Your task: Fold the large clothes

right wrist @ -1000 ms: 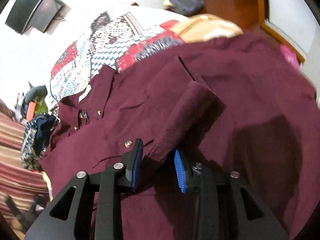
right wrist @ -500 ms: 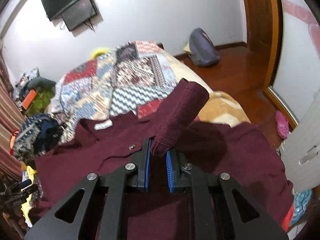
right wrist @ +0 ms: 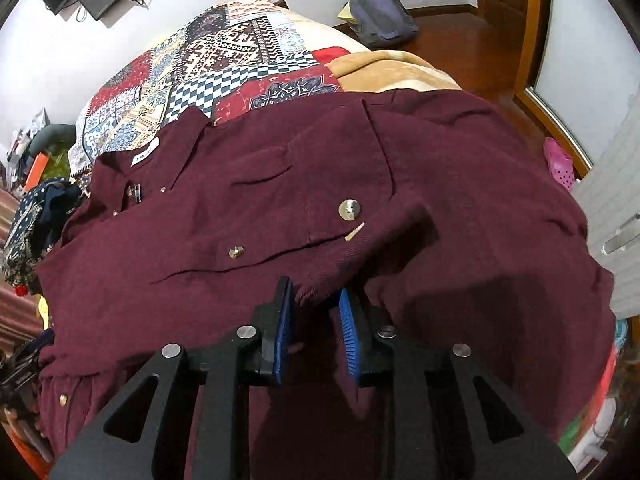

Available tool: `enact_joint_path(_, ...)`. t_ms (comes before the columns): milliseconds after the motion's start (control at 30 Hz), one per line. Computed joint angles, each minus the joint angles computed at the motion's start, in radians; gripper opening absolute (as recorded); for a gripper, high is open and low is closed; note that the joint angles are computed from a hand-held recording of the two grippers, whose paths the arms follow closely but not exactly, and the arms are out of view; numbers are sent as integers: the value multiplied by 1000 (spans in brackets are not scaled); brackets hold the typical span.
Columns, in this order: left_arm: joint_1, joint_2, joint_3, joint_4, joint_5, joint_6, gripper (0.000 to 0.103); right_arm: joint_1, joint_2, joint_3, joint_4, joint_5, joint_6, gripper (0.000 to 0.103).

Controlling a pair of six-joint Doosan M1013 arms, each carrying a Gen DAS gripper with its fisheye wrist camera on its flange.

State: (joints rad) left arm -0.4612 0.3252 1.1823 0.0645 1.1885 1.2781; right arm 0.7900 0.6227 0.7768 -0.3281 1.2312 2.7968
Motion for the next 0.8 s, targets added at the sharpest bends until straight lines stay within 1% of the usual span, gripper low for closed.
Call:
enact_joint_path(67,-2,1,-6,10,11,3,77,4,-5,0,-4,23,-12,32)
enact_joint_path(133,-7,-2,-11,24,18,4,77,6,-19,12,0,27,-18,34)
enact_joint_path(200,-16,-8,-17,47,9,6,77,11,-20,2,-14,63,-4,40)
enact_joint_path(233,-19,-10,-21,55,1,9,77,14,-27,9,-28,72,7,41)
enact_joint_path(300,-29,-12,-37,78,-18,17,77,17,-54,43,-56,56,37,41)
enact_joint_path(467,-55,-4,-100,123,-78,26,77,25,-125,127,-161,41,164,42)
enact_joint_path(533,-63,3,-128,132,-102,33,77,27,-166,182,-212,24,247,47)
enact_joint_path(567,-67,8,-142,135,-111,35,77,29,-176,195,-233,22,280,51)
enact_joint_path(633,-76,23,-173,140,-128,36,77,34,-198,228,-286,29,356,54)
enact_joint_path(700,-82,37,-198,137,-137,38,77,36,-213,253,-308,39,407,55)
enact_joint_path(800,-89,60,-228,122,-132,36,77,29,-247,322,-300,34,501,55)
